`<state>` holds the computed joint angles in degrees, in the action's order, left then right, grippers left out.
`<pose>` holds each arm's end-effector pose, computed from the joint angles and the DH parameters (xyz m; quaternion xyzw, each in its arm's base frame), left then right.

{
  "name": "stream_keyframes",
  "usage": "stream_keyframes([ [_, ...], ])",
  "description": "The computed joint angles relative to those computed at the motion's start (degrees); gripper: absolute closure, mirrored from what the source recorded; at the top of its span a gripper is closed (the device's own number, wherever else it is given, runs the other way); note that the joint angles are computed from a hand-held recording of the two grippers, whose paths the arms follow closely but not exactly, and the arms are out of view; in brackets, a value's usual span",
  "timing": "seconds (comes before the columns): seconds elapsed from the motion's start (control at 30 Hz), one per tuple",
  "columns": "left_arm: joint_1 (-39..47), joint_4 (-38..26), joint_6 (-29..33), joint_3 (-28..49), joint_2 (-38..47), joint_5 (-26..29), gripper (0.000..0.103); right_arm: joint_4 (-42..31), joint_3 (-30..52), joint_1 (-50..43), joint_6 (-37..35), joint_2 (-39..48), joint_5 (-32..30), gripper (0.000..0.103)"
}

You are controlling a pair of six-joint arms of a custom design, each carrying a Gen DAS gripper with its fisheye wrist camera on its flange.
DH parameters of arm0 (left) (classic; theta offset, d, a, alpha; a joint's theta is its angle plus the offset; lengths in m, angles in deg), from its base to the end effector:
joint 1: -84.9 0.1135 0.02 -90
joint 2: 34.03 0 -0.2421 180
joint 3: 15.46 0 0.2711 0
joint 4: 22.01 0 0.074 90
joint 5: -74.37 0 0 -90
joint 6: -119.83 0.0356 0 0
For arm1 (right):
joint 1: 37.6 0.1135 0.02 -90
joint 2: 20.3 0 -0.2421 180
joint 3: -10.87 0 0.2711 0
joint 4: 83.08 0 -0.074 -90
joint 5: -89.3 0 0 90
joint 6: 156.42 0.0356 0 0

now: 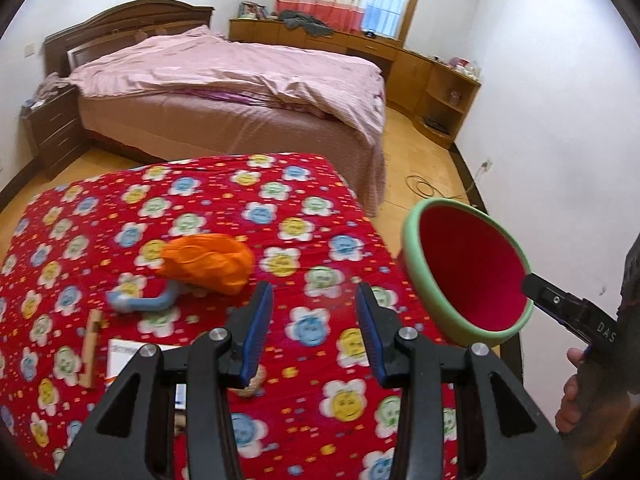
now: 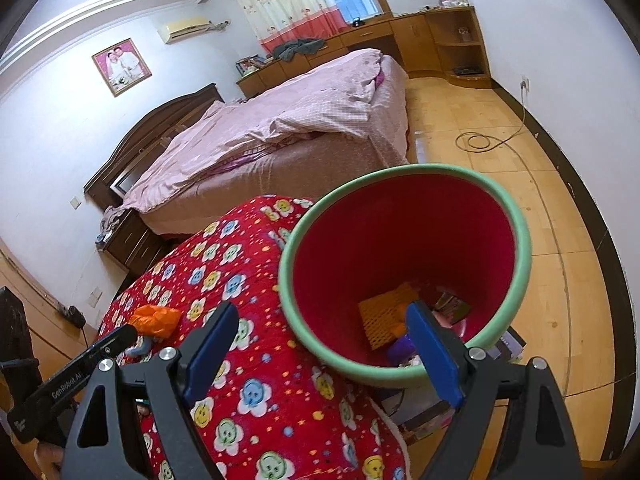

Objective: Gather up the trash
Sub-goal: 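Move both open tools back over the remaining trash on the bed, then grasp the light wooden stick with the left tool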

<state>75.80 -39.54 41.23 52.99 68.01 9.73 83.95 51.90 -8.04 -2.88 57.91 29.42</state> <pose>0.3560 -0.0725 0.1176 0.2356 0.8923 -0.2004 0.3288 0.2295 0.1096 0.1062 0.3500 0.8424 0.0709 0.4037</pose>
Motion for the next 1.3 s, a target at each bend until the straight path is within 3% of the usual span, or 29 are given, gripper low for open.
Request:
stream_keyframes([
  [0.27,6.4,-0.3,1.4,0.6,0.8,-0.2,0.061,0.0,4.0,3.1,0.3,4.7,0.4,0.016],
  [0.97,16.9,-2.5,5.7,12.0,15.5,-6.9,0.061,-1.5,13.5,7.0,0.5,14.8,-0.6,0.016],
  [1.1,17.3,-2.9,6.7,13.5,17.9,-8.2,0.068,-1.8,15.0,7.4,0.5,16.4,-1.0,0.016],
  [1.3,17.8,-4.1,7.1,15.5,20.7,-8.6,0.070,-2.3,17.7,7.8,-0.4,19.1,-1.8,0.016],
])
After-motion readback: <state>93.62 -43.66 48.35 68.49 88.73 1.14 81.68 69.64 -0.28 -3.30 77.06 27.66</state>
